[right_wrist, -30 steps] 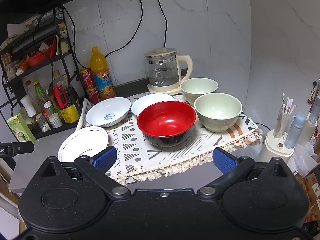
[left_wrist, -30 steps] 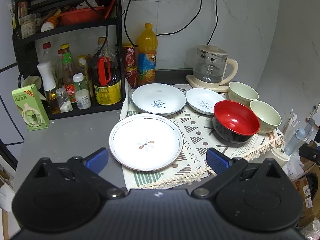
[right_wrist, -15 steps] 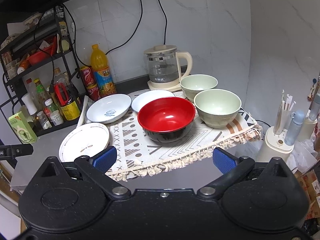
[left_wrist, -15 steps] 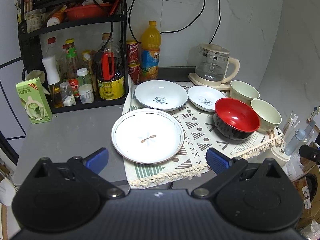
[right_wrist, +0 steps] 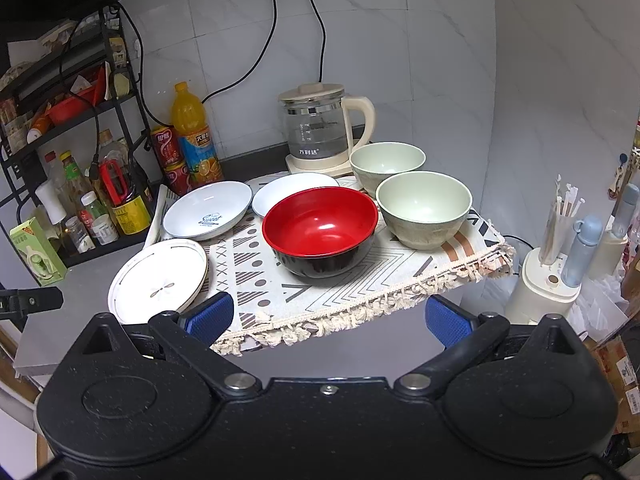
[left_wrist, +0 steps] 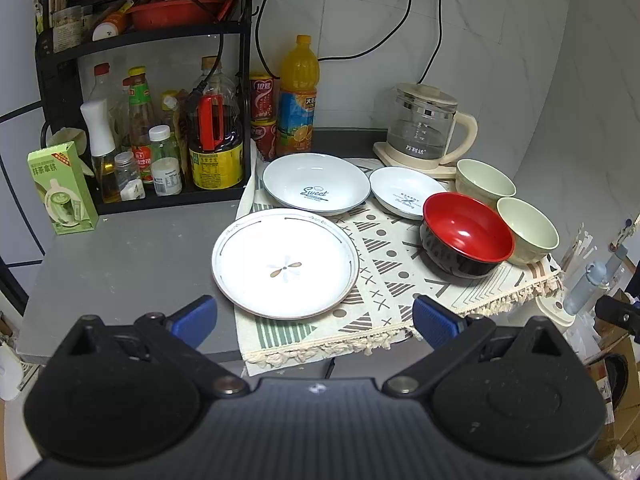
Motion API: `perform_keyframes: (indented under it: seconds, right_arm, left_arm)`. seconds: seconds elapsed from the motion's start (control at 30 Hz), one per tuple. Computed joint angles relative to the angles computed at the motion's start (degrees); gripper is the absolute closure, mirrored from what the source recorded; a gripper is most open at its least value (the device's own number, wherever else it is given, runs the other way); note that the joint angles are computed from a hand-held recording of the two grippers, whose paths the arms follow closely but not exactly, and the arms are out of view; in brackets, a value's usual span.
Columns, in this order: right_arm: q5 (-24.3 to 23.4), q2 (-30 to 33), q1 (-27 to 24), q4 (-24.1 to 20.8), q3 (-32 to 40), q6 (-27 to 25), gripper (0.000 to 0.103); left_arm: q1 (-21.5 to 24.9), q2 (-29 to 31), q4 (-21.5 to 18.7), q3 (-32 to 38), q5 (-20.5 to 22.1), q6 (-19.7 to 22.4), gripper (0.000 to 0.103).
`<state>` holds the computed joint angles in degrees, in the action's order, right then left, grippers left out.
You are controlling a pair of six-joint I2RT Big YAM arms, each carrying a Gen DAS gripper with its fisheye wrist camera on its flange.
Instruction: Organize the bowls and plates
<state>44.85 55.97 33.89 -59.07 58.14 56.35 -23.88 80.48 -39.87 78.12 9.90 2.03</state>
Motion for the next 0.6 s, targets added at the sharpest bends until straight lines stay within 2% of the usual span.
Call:
perform_keyframes:
  seconds: [0.3, 0.6]
  right_arm:
    - [-0.91, -1.11, -1.68, 1.27, -0.79, -2.32, 0.0]
    - [-2.67, -2.46, -3.18, 2.04, -1.84, -3.8, 0.0]
  left_arm:
    - [-1.15, 0.21, 0.9, 0.31, -1.28, -2.42, 0.0]
    - [-2.07, 0.24, 0.86, 0.26, -2.47, -3.01, 0.0]
